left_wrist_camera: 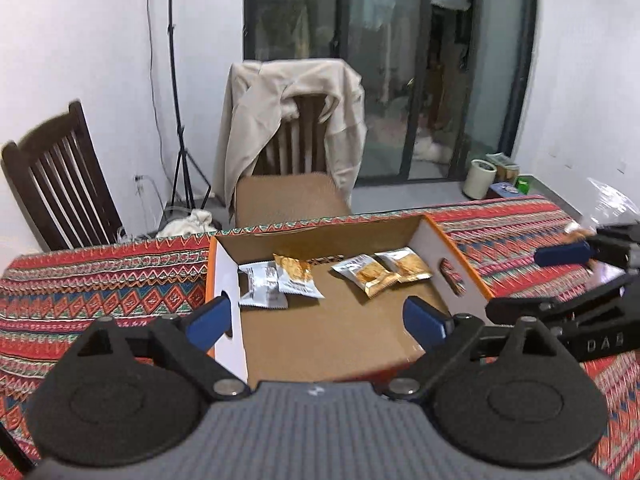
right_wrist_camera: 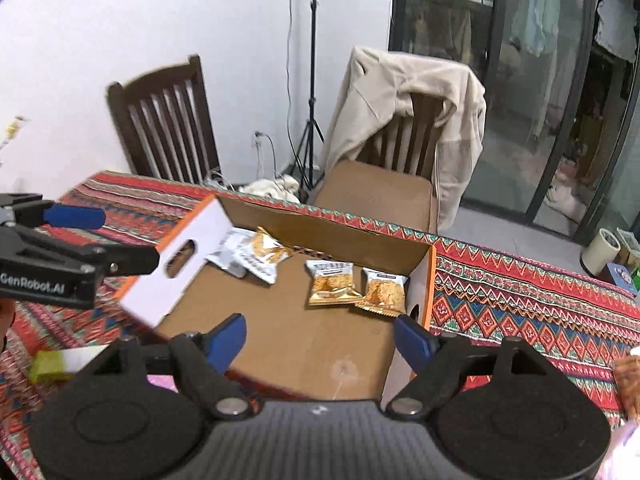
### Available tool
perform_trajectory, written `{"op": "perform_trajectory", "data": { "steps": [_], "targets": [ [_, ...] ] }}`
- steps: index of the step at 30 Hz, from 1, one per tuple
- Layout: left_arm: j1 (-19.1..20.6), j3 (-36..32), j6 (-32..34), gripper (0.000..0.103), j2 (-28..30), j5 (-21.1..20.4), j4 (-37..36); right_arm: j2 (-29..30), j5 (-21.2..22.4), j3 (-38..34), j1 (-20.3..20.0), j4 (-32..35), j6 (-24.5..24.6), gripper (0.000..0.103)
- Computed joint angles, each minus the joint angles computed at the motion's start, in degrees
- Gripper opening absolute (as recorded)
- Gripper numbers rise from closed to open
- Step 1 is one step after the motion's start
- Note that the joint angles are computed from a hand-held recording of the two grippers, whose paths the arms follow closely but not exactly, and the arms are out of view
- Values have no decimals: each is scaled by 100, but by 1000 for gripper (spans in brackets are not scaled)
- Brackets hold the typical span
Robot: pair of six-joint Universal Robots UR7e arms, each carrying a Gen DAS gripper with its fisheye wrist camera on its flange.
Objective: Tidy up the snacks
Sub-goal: 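Withdraw both tools from the box back toward the snack pile, then grasp a cracker packet with the left tool while the right tool grasps a white packet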
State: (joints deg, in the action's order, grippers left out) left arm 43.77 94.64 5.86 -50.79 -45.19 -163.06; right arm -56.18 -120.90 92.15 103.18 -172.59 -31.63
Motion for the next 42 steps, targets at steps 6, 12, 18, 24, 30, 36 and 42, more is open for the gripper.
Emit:
{"op": "perform_trajectory", "data": {
  "steps": [6,12,18,24,30,36,42],
  "targets": [
    [-453,1314,192,100,-595,356,-1240,-598,85,1188,217,-836,-150,87],
    [-860,2564,99,101,-1137,674,-2281,-1015,248,2301,358,-1755,-278,92],
    [-1424,3843,-55,103,-1665,1232,-3133,-1194,436,3546,362,-3187,-356,93],
    [-2019,5072,-1220,103,-2235,1691,-3104,-1003,693,4718,229,-5089,-364,97],
    [-2611,6055,-2696,103,-2911,1767,-2066,-376,595,5590,237,-6971,-545,97],
    [-2884,6406,-3338,103,-3112,1620,-1197,197,464,5992,293,-8145,-490,98],
    [-2821,6485,-2920,103,-2509,1591,-2094,378,526,6065,146,-8313,-287,98]
  ]
}}
